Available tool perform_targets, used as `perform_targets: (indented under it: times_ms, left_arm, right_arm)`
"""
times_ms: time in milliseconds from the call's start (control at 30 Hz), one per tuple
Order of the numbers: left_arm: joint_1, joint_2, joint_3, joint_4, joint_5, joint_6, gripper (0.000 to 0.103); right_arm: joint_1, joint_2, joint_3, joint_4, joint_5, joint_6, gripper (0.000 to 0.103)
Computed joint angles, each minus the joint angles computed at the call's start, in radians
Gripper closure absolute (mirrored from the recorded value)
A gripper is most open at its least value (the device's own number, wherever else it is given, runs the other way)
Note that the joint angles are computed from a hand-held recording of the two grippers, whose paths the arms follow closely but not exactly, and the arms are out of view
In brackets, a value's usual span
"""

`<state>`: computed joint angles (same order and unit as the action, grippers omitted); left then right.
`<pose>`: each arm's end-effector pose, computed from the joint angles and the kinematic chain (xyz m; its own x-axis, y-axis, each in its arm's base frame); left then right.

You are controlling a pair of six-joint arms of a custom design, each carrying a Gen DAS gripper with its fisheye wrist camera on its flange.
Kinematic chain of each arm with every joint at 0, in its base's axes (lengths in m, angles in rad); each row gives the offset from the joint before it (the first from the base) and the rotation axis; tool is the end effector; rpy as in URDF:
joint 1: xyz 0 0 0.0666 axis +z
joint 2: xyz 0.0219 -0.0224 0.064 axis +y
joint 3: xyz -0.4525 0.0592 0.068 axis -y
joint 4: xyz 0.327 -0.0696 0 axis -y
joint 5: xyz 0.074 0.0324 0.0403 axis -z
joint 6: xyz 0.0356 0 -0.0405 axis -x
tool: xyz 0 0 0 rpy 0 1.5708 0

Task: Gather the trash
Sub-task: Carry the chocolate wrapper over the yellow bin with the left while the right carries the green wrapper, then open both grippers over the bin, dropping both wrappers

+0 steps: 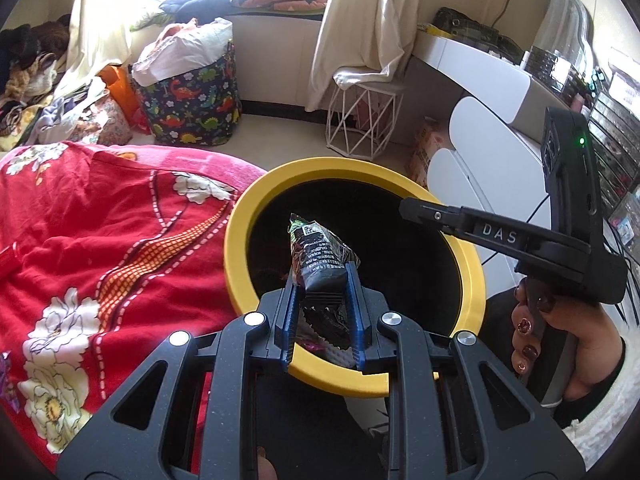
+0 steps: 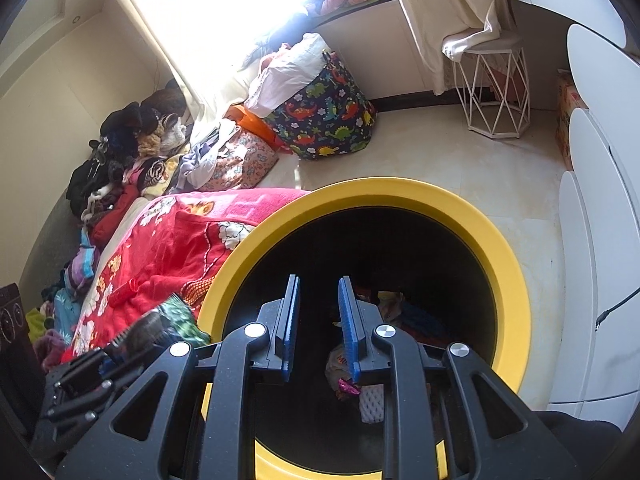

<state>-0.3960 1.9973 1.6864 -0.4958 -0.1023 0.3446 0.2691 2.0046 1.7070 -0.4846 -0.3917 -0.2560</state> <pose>0.6082 -0.2508 0.3353 -0.7346 -0.0571 -0.6761 0.0748 0.9836 -0.1643 0.6348 0.1887 0.3412 -0.7857 0.0261 -0.6181 -0.3182 0.8398 0.4399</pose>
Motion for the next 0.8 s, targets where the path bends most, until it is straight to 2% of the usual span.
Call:
perform_targets:
  times_ms: [233,500,600,667,733,800]
  left_arm:
    - [-0.005,0.049,0.067,-0.047,0.03,-0.017,0.087]
    - [-0.014,0.107,0.156,-0.107,0.052,-0.036,0.085]
    - [-0.017,0.119,0.176,-0.117,0.055,-0.038,0.081]
    - [-0.017,0.124,0.186,-0.121,0.052,-0.04,0.073]
    - [-0.018,0.128,0.19,-0.123,0.05,-0.039,0.071]
    - [-0.018,0.128,0.192,-0.123,0.046,-0.036,0.063]
  right_arm:
    - [-0.014,-0.005,-0.013,0.023,0.001,-0.038,0.083]
    - [-0.033,-0.007,-0.021,0.052,0.01,-0.076,0.069]
    - [-0.034,-0.01,-0.026,0.06,0.02,-0.081,0.064]
    - [-0.036,-0.012,-0.031,0.067,0.025,-0.086,0.059]
    - [-0.037,-0.013,-0.033,0.071,0.033,-0.09,0.055]
    - [-0.038,-0.011,-0.032,0.072,0.04,-0.095,0.054]
